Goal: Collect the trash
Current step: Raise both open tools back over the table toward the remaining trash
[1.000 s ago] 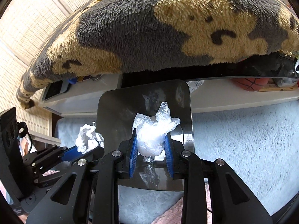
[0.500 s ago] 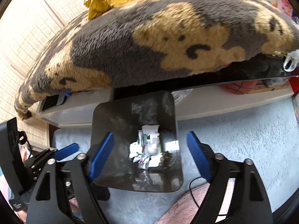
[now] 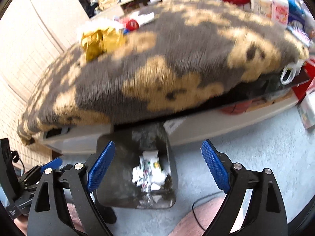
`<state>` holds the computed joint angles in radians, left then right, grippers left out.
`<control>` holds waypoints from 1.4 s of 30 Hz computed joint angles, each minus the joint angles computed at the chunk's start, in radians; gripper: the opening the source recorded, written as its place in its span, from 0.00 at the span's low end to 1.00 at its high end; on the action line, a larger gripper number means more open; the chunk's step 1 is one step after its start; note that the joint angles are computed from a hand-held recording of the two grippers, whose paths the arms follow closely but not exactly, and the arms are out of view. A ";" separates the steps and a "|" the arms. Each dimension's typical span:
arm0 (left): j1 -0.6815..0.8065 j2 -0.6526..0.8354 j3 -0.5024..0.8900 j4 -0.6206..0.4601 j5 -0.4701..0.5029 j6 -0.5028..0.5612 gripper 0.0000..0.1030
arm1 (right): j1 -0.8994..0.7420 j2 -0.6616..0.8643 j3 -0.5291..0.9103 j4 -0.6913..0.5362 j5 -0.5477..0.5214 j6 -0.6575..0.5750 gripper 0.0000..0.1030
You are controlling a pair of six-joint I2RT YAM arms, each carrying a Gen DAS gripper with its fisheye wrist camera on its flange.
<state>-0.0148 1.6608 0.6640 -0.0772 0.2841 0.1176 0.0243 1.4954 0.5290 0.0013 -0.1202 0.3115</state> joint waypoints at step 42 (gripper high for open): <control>-0.024 0.494 1.095 -0.429 -0.087 0.018 0.85 | 0.079 0.791 1.346 -0.507 -0.099 -0.057 0.20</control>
